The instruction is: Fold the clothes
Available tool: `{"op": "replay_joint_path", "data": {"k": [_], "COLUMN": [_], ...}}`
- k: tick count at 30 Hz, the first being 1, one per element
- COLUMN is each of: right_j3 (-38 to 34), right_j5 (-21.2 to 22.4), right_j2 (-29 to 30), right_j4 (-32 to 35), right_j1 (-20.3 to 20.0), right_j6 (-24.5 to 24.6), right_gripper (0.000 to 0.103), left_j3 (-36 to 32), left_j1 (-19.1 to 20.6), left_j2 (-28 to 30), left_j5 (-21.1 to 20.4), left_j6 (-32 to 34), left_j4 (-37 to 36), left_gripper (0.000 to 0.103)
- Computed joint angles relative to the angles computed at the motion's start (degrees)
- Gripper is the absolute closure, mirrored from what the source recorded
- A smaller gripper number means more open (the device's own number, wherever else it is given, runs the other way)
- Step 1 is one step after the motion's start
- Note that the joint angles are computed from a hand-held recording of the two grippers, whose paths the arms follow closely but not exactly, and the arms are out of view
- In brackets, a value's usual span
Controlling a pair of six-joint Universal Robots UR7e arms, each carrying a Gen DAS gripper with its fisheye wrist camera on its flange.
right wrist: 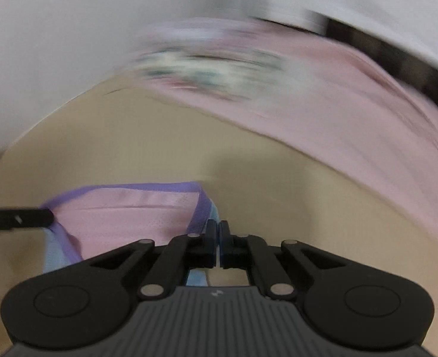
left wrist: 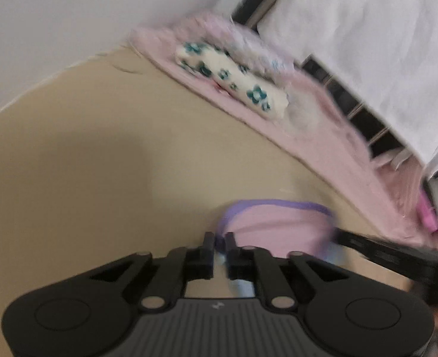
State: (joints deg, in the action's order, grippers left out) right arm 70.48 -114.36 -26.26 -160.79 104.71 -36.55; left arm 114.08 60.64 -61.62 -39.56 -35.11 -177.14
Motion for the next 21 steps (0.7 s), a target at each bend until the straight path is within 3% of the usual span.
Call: {"op": "replay_joint_path", "data": {"k": [2,5,6,7,8,10,12,15,16,17,18,19,21], "right_j3": [0.04,7.14,11.37,15.95,20.47,28.66,36.09,44.74,46.82,48.95,51.38,53.75,58.29], "right_j5": [-2.48,-2.13,1.01,4.58,7.26,11.73,15.53,19.39,18.93,18.54,18.4,18.26,18.43], "right_j2": [-1.29,-6.86,-10.18,-13.76,-16.99,-22.59,-27.59,-32.44,-32.6,-32.77,-33.2,-33.54,-34.78], "right_j4": [-2.03,-9.1,-10.46,-11.79,-13.83,-15.86,-16.33,-16.58,-18.26,-20.27,-23.48,-26.73,-31.79], "right_j1": [-1.38,-3.81,-4.71,-5.64,-6.46,-8.19,-10.07,-12.51,-12.77,-13.03,-13.32,-13.62,-14.17], "right_j6": [7.31,9.45,9.37,8.64,7.22,4.25,0.92,-2.0,-2.27,-2.37,-1.79,-1.23,0.09], "right_gripper": [0.102,0.096,0.095,0.084,0.067,0.06,0.06,0.066,0.076,0.095,0.097,0.097,0.097], "left_j3": [-3.67,0.03,2.74,5.3,7.72,12.12,15.21,15.67,15.7,15.5,15.29,15.4,16.76], "left_j1": [-0.07,-2.45,-3.72,-5.01,-6.32,-9.0,-11.02,-12.98,-13.65,-14.59,-15.48,-15.96,-16.01], "left_j2": [2.36,2.13,1.67,1.32,1.09,1.01,2.4,6.19,7.45,8.09,8.67,8.47,6.21], "left_j5": [1.76,-3.14,-5.39,-7.66,-9.93,-14.49,-19.2,-19.98,-20.07,-17.8,-15.68,-14.98,-17.57], "left_j6": [-1.59,5.41,7.18,8.85,10.43,13.37,15.4,14.65,14.38,13.84,13.31,14.17,13.27], "left_j4": [2.34,-6.37,-8.41,-10.31,-12.11,-15.43,-18.58,-19.46,-19.57,-17.95,-16.27,-15.44,-12.96], "left_gripper": [0.085,0.069,0.066,0.061,0.057,0.054,0.054,0.056,0.063,0.084,0.09,0.089,0.09]}}
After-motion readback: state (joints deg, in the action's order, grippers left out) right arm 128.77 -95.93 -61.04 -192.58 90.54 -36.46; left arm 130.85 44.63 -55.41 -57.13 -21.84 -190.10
